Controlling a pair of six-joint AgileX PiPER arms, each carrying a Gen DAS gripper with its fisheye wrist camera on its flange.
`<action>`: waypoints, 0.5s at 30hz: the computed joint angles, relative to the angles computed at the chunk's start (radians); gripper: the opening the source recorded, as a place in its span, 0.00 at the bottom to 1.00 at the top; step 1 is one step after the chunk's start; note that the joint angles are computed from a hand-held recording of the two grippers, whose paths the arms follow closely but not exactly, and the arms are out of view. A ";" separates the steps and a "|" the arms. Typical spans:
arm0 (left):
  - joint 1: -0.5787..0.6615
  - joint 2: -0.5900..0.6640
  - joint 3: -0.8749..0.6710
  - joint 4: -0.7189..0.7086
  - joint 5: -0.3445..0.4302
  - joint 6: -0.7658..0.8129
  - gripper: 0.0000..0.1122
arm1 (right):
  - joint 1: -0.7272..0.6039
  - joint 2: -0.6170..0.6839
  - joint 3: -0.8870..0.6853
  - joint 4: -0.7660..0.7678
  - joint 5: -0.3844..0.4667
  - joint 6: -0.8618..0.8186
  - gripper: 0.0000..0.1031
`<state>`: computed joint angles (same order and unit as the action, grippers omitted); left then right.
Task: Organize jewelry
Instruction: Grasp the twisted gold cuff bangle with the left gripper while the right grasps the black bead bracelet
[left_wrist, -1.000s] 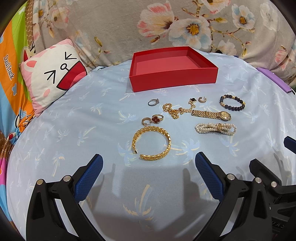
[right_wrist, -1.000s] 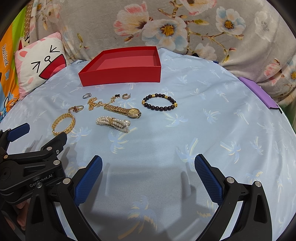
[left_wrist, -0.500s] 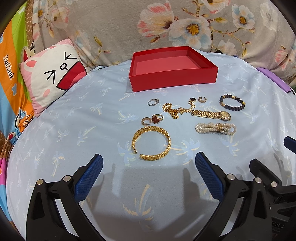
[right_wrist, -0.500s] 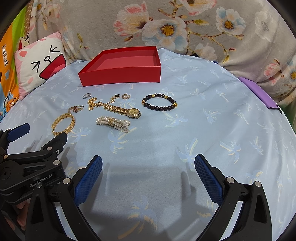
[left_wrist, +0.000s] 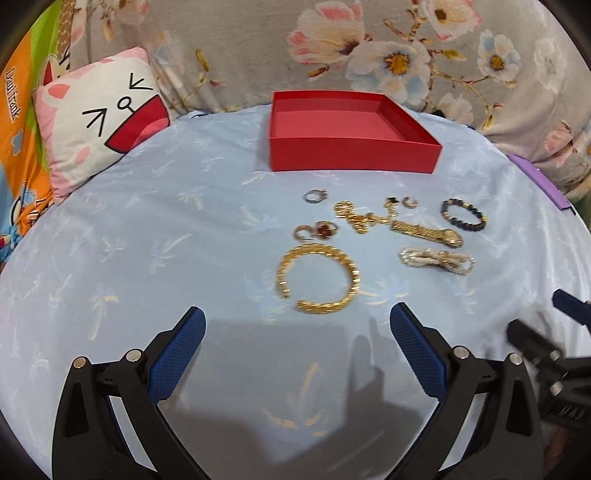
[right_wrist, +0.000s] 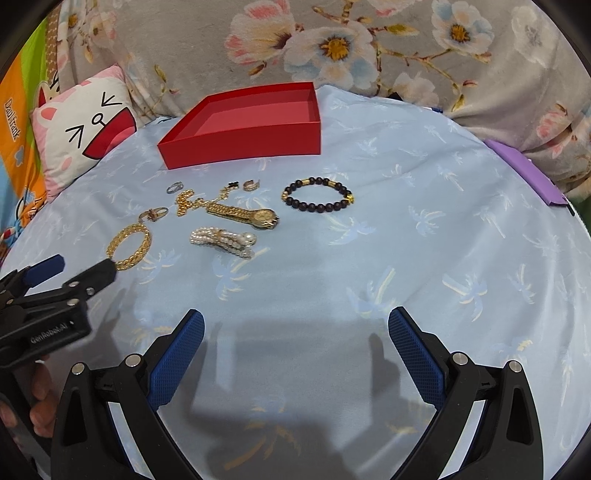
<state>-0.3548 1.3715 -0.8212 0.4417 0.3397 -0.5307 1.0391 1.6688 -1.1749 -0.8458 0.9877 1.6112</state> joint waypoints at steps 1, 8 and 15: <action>0.012 0.001 -0.001 -0.017 -0.001 0.020 0.87 | -0.010 -0.014 0.014 0.009 -0.011 -0.006 0.95; 0.042 0.056 -0.062 -0.273 0.014 0.313 0.87 | -0.056 -0.049 0.021 0.036 0.001 -0.085 0.95; 0.019 0.189 -0.200 -0.271 0.073 0.334 0.79 | -0.125 -0.057 -0.008 0.057 -0.014 -0.196 0.95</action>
